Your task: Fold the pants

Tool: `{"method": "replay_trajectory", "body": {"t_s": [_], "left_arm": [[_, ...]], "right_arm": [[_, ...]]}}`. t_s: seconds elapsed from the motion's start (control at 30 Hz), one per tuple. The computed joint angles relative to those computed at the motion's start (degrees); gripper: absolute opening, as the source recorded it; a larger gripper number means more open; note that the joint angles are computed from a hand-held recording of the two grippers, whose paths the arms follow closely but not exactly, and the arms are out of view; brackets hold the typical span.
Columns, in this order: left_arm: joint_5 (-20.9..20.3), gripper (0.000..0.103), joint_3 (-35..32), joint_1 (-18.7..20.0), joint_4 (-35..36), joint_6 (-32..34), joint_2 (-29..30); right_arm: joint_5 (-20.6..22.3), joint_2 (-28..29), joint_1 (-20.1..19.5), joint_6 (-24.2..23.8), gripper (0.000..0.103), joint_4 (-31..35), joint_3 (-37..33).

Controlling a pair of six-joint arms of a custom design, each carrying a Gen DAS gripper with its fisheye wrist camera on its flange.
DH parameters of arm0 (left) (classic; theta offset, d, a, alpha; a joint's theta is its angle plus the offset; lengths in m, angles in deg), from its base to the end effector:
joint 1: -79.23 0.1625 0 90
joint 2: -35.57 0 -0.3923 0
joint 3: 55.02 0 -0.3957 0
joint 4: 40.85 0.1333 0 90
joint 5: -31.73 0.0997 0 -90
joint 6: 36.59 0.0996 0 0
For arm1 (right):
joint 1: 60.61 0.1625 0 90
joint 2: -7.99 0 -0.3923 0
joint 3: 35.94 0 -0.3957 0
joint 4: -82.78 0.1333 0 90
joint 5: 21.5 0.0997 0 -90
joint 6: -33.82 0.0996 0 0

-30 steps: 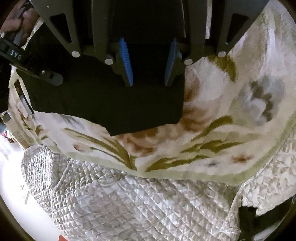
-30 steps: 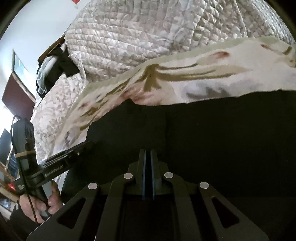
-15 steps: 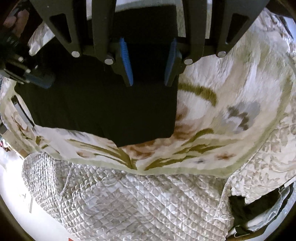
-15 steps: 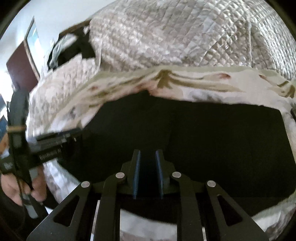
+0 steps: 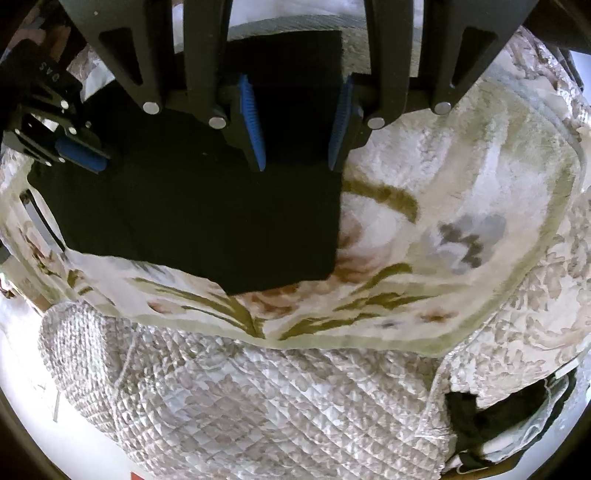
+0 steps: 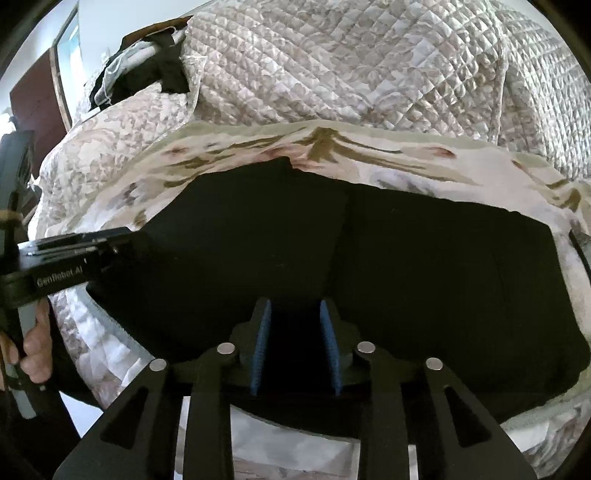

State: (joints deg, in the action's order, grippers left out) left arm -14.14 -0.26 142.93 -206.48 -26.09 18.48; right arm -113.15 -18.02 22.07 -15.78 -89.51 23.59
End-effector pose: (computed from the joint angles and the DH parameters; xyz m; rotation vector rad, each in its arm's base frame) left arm -0.1776 -0.8166 0.0409 0.4244 2.2978 -0.9174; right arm 0.0245 -0.8330 0.1254 0.8986 -2.3699 0.9927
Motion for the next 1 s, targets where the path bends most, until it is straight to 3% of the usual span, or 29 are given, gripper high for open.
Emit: {"method": "replay_trajectory", "body": {"t_s": [0.43,0.63,1.0], "left_arm": [[1.8,0.038,-0.7,0.3,-0.5,-1.3,-0.7],[1.1,0.038,-0.2,0.1,-0.5,-1.4,-1.0],[0.0,0.038,3.0,-0.5,1.2,-2.2,-1.8]], "right_arm": [[-3.7,0.5,0.2,2.6,0.031,-3.3,-1.5],[-1.9,-1.1,0.1,3.8,0.031,-3.1,0.2],[0.4,-3.4,-0.3,1.8,0.031,-1.3,4.5]]}}
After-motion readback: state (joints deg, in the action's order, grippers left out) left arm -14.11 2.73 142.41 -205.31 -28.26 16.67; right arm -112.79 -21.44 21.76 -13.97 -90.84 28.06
